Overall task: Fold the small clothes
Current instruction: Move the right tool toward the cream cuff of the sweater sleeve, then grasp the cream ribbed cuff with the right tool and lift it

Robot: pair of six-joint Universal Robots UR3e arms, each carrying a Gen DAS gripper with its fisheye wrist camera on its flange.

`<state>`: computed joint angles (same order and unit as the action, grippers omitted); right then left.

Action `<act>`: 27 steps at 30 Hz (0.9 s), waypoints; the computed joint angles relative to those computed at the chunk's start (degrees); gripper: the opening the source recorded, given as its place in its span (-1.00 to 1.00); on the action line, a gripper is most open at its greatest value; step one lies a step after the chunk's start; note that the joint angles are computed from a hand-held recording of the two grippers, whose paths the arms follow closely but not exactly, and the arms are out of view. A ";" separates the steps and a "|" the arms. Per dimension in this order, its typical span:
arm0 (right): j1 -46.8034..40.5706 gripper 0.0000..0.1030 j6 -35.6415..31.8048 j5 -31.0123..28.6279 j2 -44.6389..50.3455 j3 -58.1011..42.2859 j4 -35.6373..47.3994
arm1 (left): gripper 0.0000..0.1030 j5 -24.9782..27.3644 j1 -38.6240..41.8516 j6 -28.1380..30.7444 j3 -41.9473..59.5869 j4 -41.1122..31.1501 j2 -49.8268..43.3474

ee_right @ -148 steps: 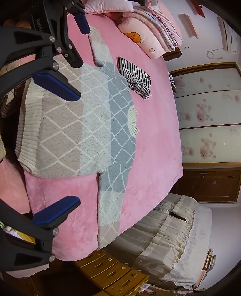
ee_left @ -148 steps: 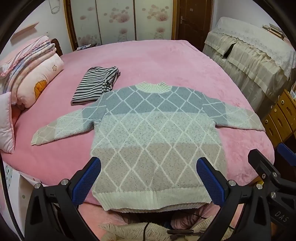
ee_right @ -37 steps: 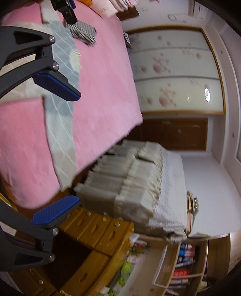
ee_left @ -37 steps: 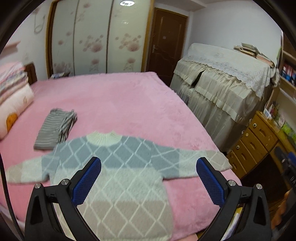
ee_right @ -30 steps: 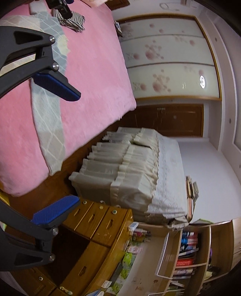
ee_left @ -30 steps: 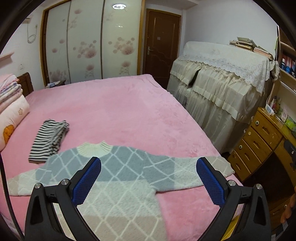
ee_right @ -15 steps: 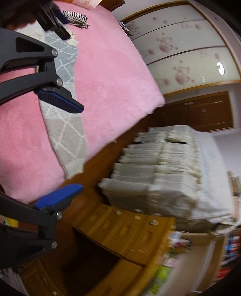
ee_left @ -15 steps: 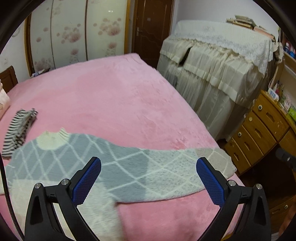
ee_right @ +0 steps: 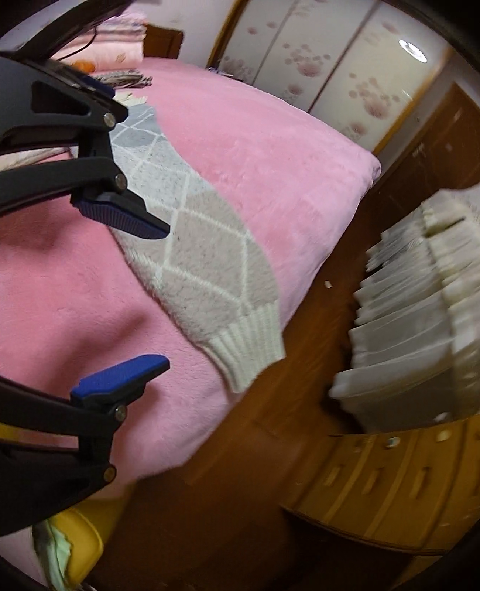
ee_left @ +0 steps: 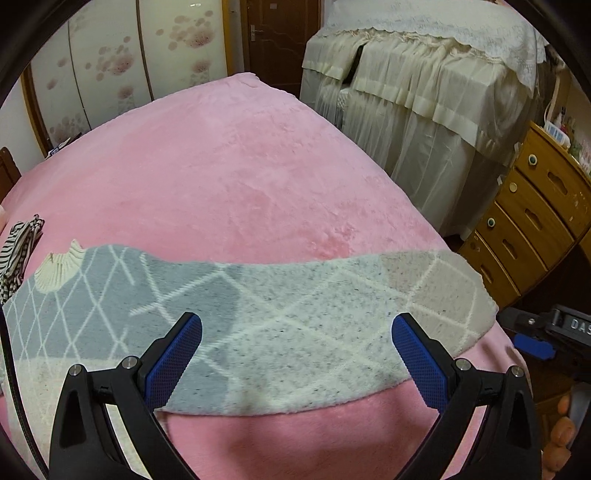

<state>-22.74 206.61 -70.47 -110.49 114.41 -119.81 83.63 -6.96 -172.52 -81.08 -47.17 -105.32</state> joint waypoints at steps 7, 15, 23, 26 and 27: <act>-3.25 0.19 2.12 3.36 2.15 3.96 -4.39 | 0.98 3.64 -3.87 -0.74 3.25 1.14 -4.36; -4.06 -0.25 5.95 4.42 7.92 7.39 -15.75 | 0.98 4.51 -3.88 0.49 1.30 1.17 -3.14; 2.66 -0.79 8.00 -0.30 4.87 5.13 -24.63 | 0.98 1.06 3.13 1.20 -2.64 -1.31 2.91; 8.20 -0.80 7.55 -2.33 5.63 -0.58 -24.96 | 0.98 -0.74 7.64 3.46 -4.70 -2.62 6.91; 10.43 -0.80 7.43 -2.79 6.50 -2.97 -25.00 | 0.98 -1.35 9.15 4.19 -5.30 -3.03 8.18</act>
<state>-12.31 214.05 -73.26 -103.99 111.44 -144.82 82.28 2.19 -168.33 -86.38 -50.20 -97.14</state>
